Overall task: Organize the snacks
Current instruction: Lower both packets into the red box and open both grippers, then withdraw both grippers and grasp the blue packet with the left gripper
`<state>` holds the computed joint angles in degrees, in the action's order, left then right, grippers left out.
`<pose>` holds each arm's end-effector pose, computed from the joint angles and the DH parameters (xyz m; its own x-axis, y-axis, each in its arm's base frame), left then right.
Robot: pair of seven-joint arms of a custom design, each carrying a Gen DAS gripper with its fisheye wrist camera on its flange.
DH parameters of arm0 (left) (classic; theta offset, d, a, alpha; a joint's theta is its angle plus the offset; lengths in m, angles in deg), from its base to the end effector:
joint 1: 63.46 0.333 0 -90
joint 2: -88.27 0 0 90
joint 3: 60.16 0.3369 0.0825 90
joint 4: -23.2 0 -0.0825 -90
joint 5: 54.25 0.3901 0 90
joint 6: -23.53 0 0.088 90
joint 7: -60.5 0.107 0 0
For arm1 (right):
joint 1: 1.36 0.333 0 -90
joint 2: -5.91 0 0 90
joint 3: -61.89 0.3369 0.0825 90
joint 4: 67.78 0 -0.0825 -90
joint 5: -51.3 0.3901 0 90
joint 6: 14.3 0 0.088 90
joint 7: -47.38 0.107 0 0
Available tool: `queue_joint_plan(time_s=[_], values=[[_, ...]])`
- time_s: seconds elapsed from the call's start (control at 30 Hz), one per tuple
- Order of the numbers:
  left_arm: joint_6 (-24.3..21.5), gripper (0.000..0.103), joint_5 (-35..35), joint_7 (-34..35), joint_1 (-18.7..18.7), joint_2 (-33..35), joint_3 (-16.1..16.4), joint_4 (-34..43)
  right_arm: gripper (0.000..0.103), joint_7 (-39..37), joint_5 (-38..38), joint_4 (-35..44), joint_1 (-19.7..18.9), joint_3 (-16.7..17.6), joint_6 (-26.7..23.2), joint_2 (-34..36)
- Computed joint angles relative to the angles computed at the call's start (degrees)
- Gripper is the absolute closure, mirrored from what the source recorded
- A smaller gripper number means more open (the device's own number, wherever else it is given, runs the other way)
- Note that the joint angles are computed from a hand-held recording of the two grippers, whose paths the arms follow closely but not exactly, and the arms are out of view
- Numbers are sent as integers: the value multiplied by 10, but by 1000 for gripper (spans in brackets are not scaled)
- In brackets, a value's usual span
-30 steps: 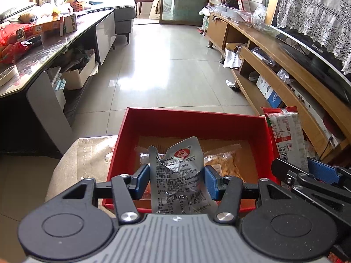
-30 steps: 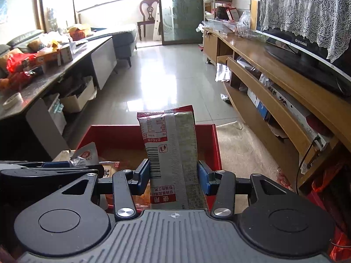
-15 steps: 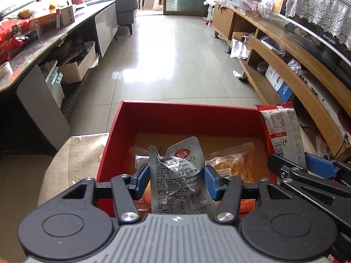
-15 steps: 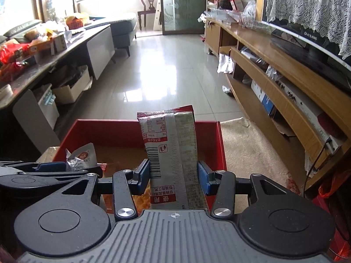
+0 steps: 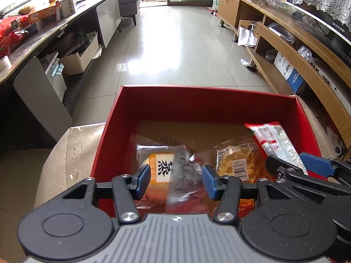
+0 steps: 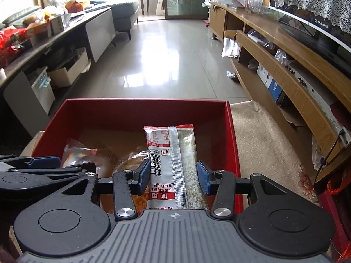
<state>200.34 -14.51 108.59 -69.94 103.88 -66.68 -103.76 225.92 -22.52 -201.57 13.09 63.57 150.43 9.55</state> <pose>0.5645 -0.1817 0.3278 -0.1698 -0.9852 0.0236 -0.8093 0.1257 -0.5739 0.4897 0.1983 0.3502 -0.0847 -0.9960 0.0269 -0.7596 0.0470 -0.6487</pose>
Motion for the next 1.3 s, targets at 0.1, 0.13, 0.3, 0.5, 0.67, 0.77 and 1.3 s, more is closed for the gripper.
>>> queue_joint_plan(time_s=[0.1, 0.13, 0.3, 0.5, 0.67, 0.77, 1.3], values=[[-6, 55, 0, 1, 0, 0, 0, 0, 49, -7, 5, 1, 0, 0, 3, 3], [-8, 54, 0, 2, 0, 0, -1, 0, 49, -11, 8, 1, 0, 0, 2, 3], [-9, 52, -15, 12, 11, -4, -12, -2, 46, -3, 5, -1, 1, -1, 0, -2], [4, 50, -21, 16, 13, -22, -14, -19, 44, 25, -13, -12, 0, 3, -5, -22], [20, 50, -22, 18, 18, -46, -15, -43, 43, 41, -23, -27, -4, 10, -11, -45], [30, 49, -44, 38, 34, -60, -31, -61, 43, 38, -17, -35, -4, 16, -20, -57], [61, 47, -144, 137, 66, -117, -74, -138, 41, 29, 11, -81, -7, 38, -37, -110]])
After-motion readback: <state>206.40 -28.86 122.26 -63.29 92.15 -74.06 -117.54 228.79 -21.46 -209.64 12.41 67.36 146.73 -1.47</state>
